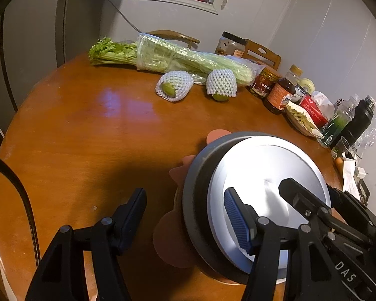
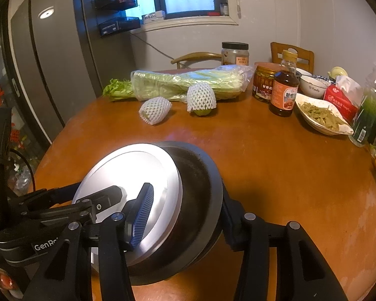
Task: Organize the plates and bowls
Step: 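Lower the steel bowl onto the grey pan on the pink plate with the left tool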
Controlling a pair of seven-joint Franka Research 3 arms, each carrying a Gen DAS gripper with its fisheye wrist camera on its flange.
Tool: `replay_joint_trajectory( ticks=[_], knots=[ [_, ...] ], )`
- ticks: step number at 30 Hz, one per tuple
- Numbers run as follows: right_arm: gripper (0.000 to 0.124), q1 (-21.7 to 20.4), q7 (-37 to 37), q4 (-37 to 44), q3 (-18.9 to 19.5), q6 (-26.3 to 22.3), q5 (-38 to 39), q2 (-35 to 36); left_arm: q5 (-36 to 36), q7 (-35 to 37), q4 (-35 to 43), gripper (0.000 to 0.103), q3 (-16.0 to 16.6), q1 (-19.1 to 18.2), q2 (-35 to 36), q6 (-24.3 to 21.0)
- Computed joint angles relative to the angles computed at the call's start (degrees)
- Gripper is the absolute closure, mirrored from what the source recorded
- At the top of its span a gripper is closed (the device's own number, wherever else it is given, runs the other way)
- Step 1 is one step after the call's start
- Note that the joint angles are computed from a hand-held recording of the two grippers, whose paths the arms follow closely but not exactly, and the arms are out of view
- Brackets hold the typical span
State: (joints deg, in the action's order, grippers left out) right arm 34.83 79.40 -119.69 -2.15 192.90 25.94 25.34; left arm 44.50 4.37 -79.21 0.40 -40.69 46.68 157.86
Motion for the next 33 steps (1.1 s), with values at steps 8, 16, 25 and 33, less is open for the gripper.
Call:
replay_joint_trajectory(
  ticks=[8, 16, 25, 33],
  knots=[
    [0.072, 5.9, -0.6, -0.5, -5.5, -0.8, 2.4, -0.4, 2.6, -3.2, -3.2, 0.039, 1.4, -0.9, -2.3, 1.8],
    [0.072, 11.5, -2.1, -1.1, -10.3, -0.5, 4.8, -1.0, 7.4, -8.0, -5.7, 0.039, 2.6, -1.8, -4.9, 2.8],
    [0.068, 16.7, -6.2, -2.9, -14.4, 2.1, 10.2, -2.7, 12.0, -11.5, -7.4, 0.039, 1.7, -1.9, -7.3, 1.3],
    [0.067, 14.7, -12.2, -5.9, -10.6, 5.4, 15.2, -6.2, 17.1, -15.6, -9.6, 0.039, 0.4, -2.3, -10.1, -0.9]
  ],
)
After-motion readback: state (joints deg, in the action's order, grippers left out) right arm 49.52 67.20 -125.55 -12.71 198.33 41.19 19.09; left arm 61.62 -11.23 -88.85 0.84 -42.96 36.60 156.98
